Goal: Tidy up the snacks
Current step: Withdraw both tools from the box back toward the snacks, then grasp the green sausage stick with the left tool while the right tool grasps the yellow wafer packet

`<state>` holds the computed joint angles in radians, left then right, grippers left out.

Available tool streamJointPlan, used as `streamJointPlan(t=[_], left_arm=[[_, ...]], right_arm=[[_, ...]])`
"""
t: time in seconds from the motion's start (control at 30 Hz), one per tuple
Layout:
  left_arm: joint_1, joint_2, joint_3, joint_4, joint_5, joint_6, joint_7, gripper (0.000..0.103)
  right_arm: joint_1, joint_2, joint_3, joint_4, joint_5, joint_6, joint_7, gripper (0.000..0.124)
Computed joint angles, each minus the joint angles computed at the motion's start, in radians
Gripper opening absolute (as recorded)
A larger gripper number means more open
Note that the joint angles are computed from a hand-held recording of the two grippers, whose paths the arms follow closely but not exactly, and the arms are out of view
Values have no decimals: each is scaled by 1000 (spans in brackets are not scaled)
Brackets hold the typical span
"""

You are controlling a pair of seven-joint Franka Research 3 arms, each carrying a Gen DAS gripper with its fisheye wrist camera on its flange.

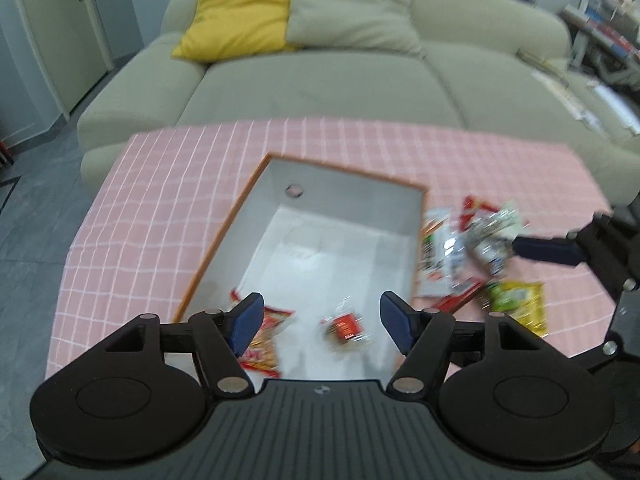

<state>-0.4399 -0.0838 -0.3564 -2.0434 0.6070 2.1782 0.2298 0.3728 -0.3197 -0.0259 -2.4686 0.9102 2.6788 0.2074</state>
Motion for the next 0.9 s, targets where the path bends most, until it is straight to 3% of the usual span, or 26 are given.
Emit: streamJointPlan(t=[0.37, 0.57, 0.9], left_arm=[[-76, 103, -33, 82, 197, 46, -243, 80], [-110, 169, -8, 88, 239, 175, -322, 80], [-164, 329, 46, 134, 234, 297, -324, 80]], right_arm=[[10, -118, -100, -138, 264, 127, -172, 88], [-28, -73, -126, -160, 445, 184, -279, 90], [-154, 95, -61, -123, 686, 246, -485, 90]])
